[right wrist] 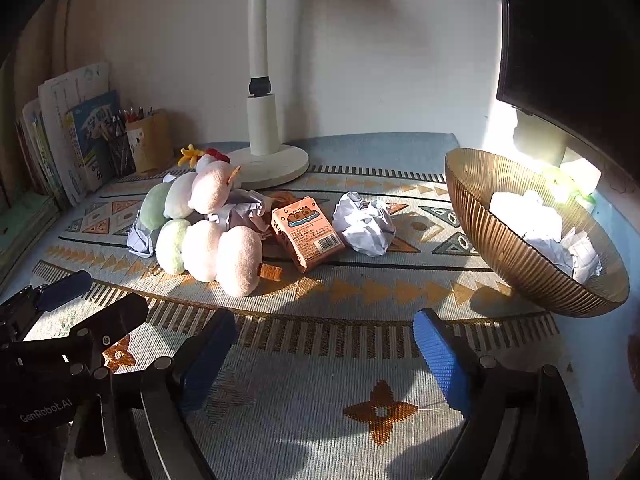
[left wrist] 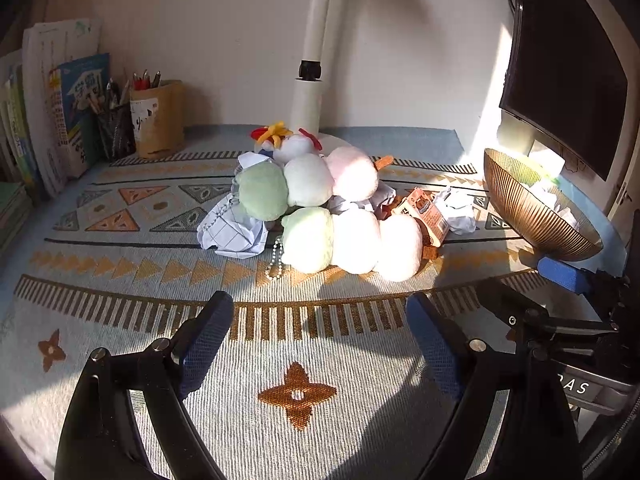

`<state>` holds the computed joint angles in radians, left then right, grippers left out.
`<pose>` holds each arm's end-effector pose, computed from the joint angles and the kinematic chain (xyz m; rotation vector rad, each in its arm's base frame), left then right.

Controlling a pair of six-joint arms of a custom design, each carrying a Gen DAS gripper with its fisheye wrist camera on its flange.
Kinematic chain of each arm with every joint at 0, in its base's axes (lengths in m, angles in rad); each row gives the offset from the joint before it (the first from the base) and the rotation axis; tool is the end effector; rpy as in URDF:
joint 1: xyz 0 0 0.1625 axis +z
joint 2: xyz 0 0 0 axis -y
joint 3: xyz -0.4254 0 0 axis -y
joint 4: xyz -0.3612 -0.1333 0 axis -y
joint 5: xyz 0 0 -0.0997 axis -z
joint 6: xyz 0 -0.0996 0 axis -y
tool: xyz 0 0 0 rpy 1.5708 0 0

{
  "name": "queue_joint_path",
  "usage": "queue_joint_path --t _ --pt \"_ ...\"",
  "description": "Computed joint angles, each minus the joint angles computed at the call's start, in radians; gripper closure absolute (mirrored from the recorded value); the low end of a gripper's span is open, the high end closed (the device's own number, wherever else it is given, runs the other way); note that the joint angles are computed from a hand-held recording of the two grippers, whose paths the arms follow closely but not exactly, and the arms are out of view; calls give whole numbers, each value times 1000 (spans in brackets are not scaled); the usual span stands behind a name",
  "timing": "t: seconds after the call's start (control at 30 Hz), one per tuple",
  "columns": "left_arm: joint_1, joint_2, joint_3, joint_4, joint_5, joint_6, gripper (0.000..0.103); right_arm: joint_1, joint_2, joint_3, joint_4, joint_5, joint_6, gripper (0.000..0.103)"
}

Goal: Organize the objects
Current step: 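Grasp the pastel plush toy string with the left gripper, then pull the plush toy string away from the lamp base and release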

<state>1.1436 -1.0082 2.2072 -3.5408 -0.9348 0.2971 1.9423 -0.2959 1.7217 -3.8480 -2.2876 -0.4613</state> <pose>-0.0260 -0.5216 0.1978 0.5452 2.3352 -1.0134 0.2742 -0.5170 -0.0453 0.5540 -2.1864 0.9699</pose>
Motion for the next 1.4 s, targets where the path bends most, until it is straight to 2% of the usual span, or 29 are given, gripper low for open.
queue_joint_path --t 0.37,0.43,0.5,0.53,0.57,0.63,0.7,0.77,0.83,0.87,0.97,1.03,1.1,1.13,1.17,1.23,1.3,1.33,1.37,1.4 --pt "6 -9 -5 14 4 -32 16 -3 -8 1 33 1 17 12" --pt "20 -30 -20 77 -21 -62 16 -7 -22 5 86 14 37 12" --pt "42 -61 -50 168 -61 -95 16 -16 -53 5 222 52 53 12" --pt "48 -73 -72 209 -71 -81 16 -14 -57 -10 287 53 35 12" --pt "51 -80 -95 233 -75 -36 16 -4 -49 -36 329 33 -11 12" --pt "47 -83 -150 286 -73 121 16 21 -13 -99 340 -15 -151 12" --pt "54 -65 -217 351 -92 305 15 33 13 -152 350 -11 -262 12" --pt "65 -21 -297 414 -77 444 16 32 23 -195 399 25 -314 12" --pt "82 17 -373 477 -80 512 23 29 57 -259 412 14 -368 12" --pt "92 28 -410 528 -93 518 29 24 71 -288 435 7 -387 12" --pt "118 44 -488 664 -154 541 29 3 79 -337 537 35 -380 12" --pt "129 52 -520 720 -182 564 29 -12 74 -358 610 68 -344 13" --pt "136 56 -553 778 -204 562 28 -21 70 -367 653 103 -312 19" --pt "139 57 -569 809 -217 553 28 -21 68 -363 655 115 -309 29" --pt "141 61 -578 823 -224 551 28 -21 58 -357 688 131 -283 48" --pt "139 68 -568 800 -216 572 29 -15 63 -351 665 113 -257 49" --pt "136 58 -548 786 -223 579 36 -12 60 -330 635 101 -228 53" --pt "136 52 -541 786 -231 575 37 -13 49 -317 637 106 -188 56" --pt "138 50 -540 786 -235 571 41 -13 32 -297 635 112 -145 70" --pt "137 47 -537 777 -233 563 45 -16 7 -274 655 132 -85 72"
